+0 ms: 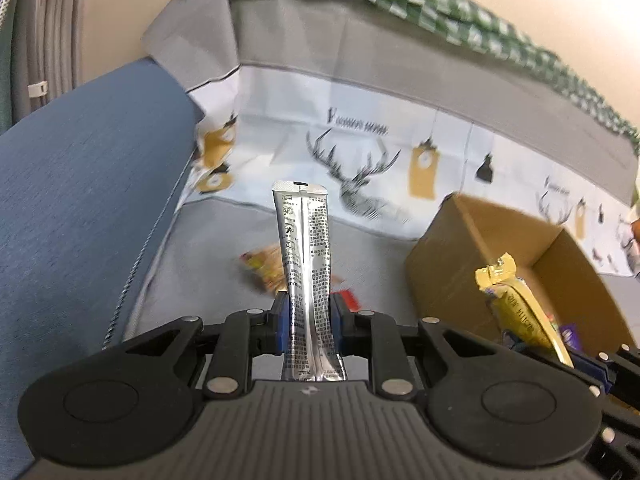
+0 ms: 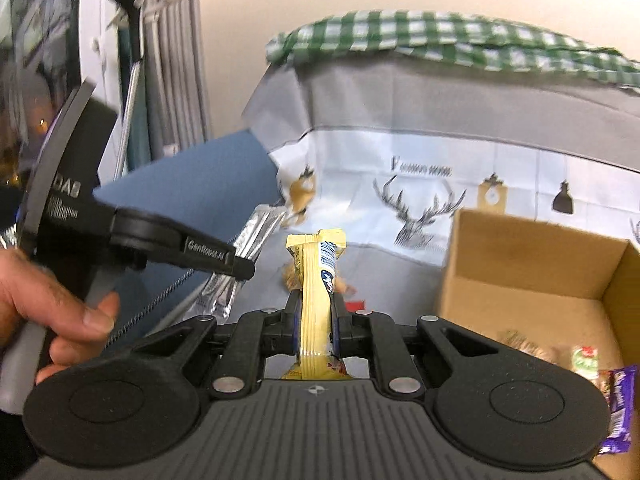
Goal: Organize snacks
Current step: 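Lift the silver pack with the left tool while the right tool carries the yellow bar toward the box, then open both tools over the box to drop the silver pack and yellow bar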
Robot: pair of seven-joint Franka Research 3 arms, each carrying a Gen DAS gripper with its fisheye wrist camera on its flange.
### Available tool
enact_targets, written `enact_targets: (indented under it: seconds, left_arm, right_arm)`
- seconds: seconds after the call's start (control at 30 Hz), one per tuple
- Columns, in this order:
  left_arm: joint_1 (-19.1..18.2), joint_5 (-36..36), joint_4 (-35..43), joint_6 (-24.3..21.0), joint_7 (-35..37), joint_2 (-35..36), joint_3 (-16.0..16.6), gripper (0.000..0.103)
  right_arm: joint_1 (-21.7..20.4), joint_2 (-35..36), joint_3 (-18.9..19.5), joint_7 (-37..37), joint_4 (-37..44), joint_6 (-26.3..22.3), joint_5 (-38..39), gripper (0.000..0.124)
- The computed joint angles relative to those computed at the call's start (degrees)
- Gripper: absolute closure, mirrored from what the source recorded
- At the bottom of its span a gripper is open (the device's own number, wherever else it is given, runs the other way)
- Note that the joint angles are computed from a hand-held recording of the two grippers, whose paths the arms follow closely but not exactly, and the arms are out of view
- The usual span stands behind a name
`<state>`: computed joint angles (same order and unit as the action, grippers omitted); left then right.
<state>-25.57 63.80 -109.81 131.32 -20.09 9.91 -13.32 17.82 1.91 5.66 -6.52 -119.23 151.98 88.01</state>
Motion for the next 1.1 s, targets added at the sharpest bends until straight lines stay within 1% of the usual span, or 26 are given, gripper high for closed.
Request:
enact_targets:
  seconds: [0.1, 0.27, 0.43, 0.53, 0.77, 0.93, 1.1]
  left_arm:
    - [-0.56, 2.56, 1.87, 0.76, -1.59, 1.44, 0.21, 0.08]
    - [-1.99, 5.42, 6.22, 1.68, -2.0, 4.94, 1.02, 0.08]
    - [-3.77, 8.07, 10.7, 2.38, -1.3, 8.48, 2.63, 0.08]
    - [-4.94, 10.41, 13.11, 3.46, -2.76, 10.2, 3.67, 0.08]
    - [-6.8, 14.03, 19.14, 7.98, -4.27, 14.62, 5.75, 0.08]
    - [-8.09, 13.71, 23.99, 11.31, -2.4, 18.34, 7.16, 0.08]
    - [-9.72, 13.17, 27.74, 14.32, -1.15, 21.29, 9.21, 0.08]
  right_arm:
    - [-0.82, 0.63, -0.59, 0.22, 1.1, -0.27, 0.98, 0.11]
    - [-2.44, 2.31, -1.17, 1.61, 3.13, -0.3, 1.88, 0.11]
    - [-4.2, 3.46, -1.55, 2.0, 4.6, 0.61, 3.51, 0.11]
    - [-5.2, 4.25, -1.77, 1.97, 5.57, 1.54, 4.74, 0.11]
    - [-7.25, 5.98, -2.35, 1.34, 7.48, 4.25, 7.23, 0.11]
    - [-8.56, 7.76, -2.46, 4.86, 9.09, 6.27, 5.62, 0.11]
    - [-9.39, 8.49, -2.12, 4.62, 9.8, 8.25, 6.29, 0.11]
